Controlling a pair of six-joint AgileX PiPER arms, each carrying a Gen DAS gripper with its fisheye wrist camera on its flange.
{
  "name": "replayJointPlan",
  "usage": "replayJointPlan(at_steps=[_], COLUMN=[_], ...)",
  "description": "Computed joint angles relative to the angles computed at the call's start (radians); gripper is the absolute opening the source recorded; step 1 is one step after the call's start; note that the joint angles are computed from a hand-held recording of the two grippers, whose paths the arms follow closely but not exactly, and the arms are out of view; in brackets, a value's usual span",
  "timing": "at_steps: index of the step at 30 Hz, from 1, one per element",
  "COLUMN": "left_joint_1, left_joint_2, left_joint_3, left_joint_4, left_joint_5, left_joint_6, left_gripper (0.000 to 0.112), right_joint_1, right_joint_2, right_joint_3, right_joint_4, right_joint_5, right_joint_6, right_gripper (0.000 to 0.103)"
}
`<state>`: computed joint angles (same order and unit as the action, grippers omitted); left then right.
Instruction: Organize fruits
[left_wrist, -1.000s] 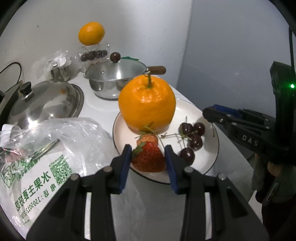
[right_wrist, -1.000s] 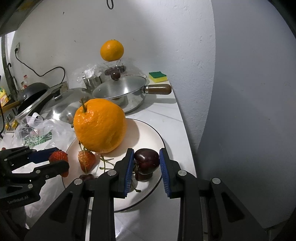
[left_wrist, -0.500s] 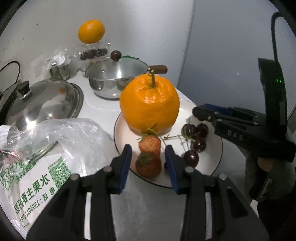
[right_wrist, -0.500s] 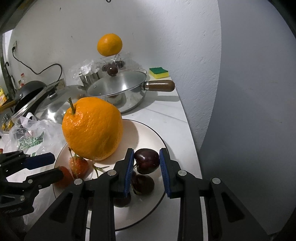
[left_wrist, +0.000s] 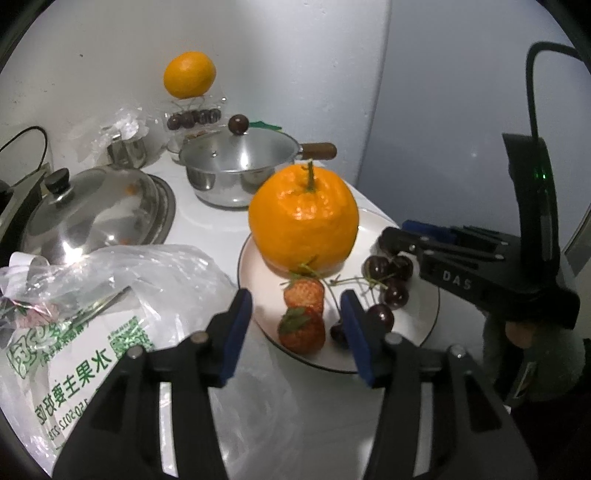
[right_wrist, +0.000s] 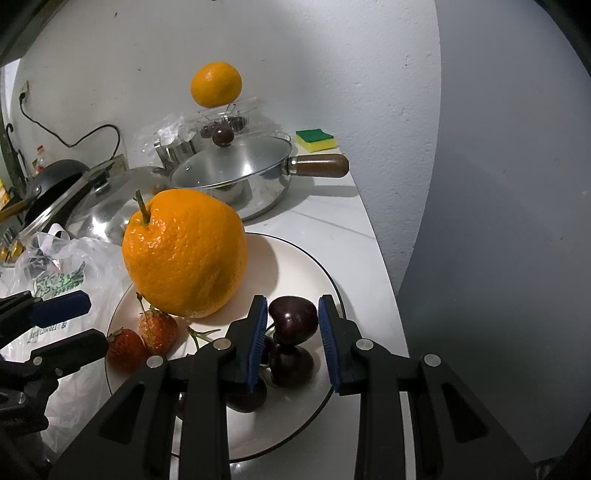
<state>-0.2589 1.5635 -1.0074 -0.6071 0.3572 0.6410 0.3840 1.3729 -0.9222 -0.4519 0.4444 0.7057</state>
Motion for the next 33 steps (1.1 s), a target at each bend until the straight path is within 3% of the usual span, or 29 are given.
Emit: replayJointPlan(at_steps=[4,20,23,33], left_joint_1=[0.003,0.03,0.051,0.114], left_joint_2=[-0.016,-0.136,-0.17,-0.298], left_joint_3=[0.005,0.08,0.103,0.166], left_joint_4=[0.015,-0.009,-0.061,-0.092], left_joint_5=[-0.001,0.008,0.021,0.061], left_joint_6=[-0.012,0.013,0.06,0.092], left_gripper=[0.052,0.054,0.074,0.074], right_joint_1=[0.009,0.105,0.146,0.312], right_joint_2=[-0.009,-0.085,-0.105,-0.163], right_joint_3=[-0.002,0.0,-0.004,-0.021], right_joint_4=[-0.006,-0.12,-0.161,-0.289], right_joint_5=[0.011,0.107,0.145,0.292], right_joint_6=[0.013,0.146,0.193,0.349], right_gripper=[0.04,0.04,0.04,0.041])
